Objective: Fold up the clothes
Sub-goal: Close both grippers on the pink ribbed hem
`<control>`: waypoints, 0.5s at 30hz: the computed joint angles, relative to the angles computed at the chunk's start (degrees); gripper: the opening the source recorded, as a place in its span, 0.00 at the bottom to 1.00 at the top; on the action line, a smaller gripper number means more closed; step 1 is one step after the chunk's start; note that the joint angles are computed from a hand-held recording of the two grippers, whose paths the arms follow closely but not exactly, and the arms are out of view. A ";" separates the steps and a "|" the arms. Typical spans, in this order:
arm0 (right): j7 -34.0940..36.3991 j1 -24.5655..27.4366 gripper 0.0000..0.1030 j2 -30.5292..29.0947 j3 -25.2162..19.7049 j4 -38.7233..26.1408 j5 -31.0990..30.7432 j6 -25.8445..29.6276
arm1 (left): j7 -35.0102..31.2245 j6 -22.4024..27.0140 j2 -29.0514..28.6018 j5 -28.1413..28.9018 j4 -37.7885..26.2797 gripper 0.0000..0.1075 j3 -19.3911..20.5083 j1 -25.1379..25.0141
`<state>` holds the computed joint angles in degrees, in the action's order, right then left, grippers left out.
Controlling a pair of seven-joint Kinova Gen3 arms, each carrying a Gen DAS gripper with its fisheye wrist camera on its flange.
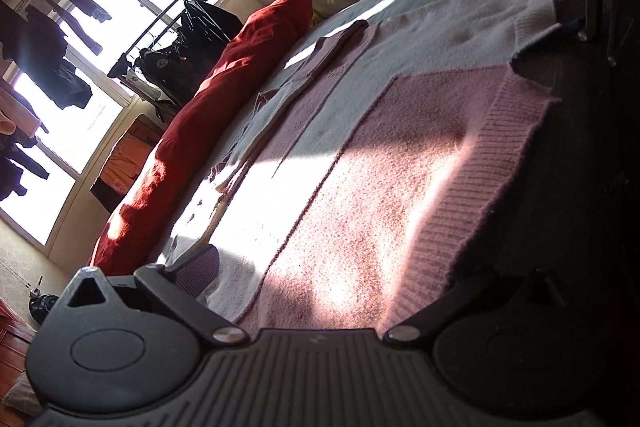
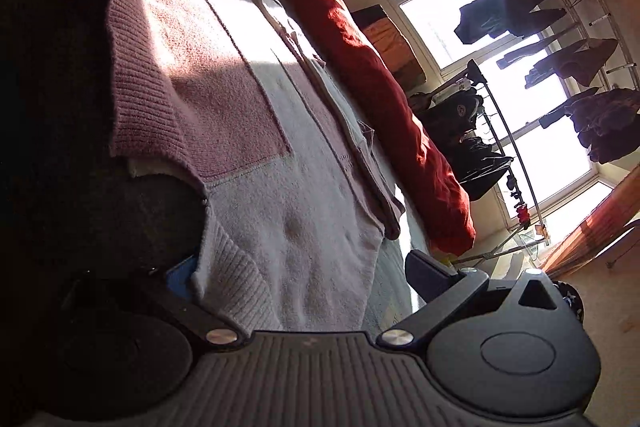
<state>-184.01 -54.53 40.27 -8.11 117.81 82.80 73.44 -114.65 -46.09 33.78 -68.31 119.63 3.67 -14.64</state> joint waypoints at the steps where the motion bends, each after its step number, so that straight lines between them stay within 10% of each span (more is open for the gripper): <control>1: 1.35 -0.09 1.00 -0.03 -0.09 0.38 -0.71 0.33 | -0.49 -0.27 0.06 0.42 0.14 0.96 -0.16 -0.12; 15: 3.35 2.58 1.00 1.58 -0.12 1.49 7.32 0.51 | -5.51 -1.87 -0.37 1.57 1.35 0.94 -0.48 -0.30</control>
<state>-180.66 -51.95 41.85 -8.23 119.30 90.12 73.94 -120.16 -47.96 33.41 -66.75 120.98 3.18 -14.94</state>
